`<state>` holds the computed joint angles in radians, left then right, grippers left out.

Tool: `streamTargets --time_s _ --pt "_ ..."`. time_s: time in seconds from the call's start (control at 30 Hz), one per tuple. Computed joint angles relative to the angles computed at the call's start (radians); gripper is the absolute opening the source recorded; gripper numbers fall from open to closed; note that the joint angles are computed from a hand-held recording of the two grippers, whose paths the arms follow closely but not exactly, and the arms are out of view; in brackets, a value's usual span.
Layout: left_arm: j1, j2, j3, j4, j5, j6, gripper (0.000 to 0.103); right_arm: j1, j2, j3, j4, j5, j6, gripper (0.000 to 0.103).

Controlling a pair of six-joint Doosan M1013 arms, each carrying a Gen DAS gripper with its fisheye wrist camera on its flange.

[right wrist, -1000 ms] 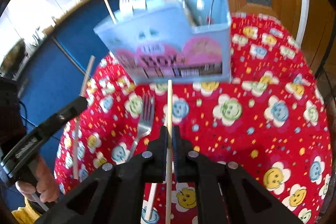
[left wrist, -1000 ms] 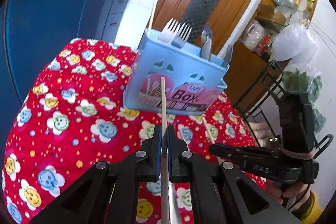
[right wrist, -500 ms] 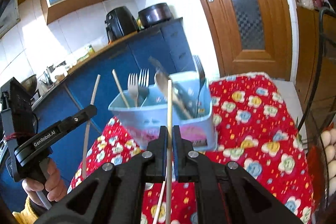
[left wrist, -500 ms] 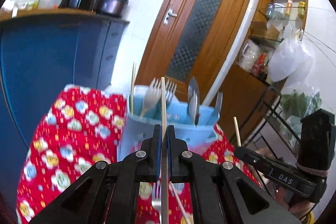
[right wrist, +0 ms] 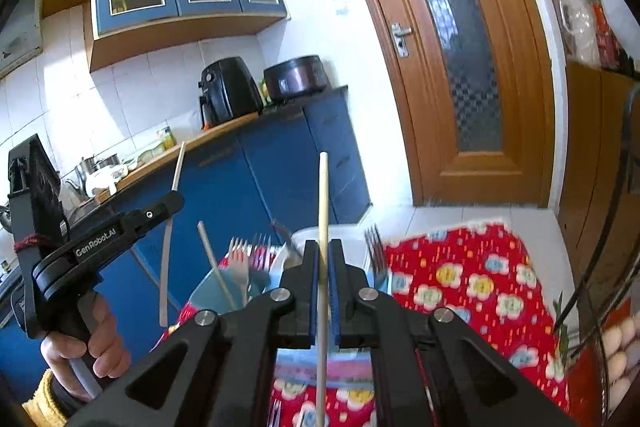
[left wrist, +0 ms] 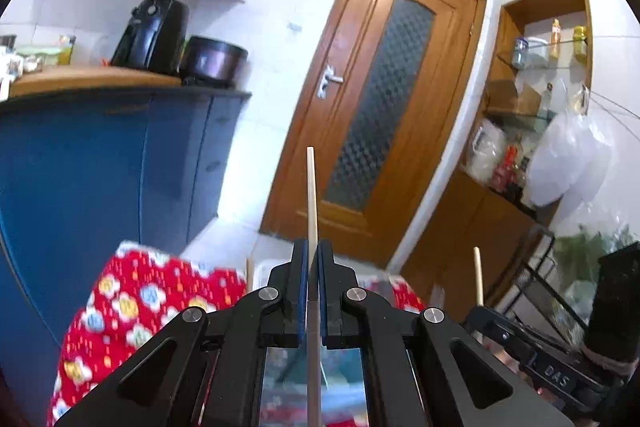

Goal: Organize utensils
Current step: 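Lower both chopsticks into the blue caddy and open both tools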

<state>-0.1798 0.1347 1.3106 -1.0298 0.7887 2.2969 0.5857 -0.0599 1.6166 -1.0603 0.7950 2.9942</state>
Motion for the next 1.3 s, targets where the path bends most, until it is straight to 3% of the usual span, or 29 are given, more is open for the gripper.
streamTargets --time_s 0.33,0.47,0.77,1.03,1.3 --pt "-0.049 0.026 0.015 -0.026 -0.195 0.049 0.004 -0.043 0.027 -0.012 -0.118 -0.044 0.078 0.006" --pt "-0.067 0.023 0.048 -0.061 -0.272 0.123 0.004 -0.044 0.045 -0.016 -0.208 -0.031 0.124 0.006" --pt "-0.094 0.001 0.117 -0.154 -0.372 0.307 0.004 -0.052 0.082 -0.013 -0.337 0.009 0.189 0.006" --pt "-0.094 -0.007 0.147 -0.176 -0.387 0.345 0.004 -0.04 0.088 0.008 -0.353 0.046 0.184 0.006" --pt "-0.085 -0.015 0.153 -0.104 -0.367 0.261 0.004 -0.031 0.072 0.019 -0.323 0.024 0.173 0.007"
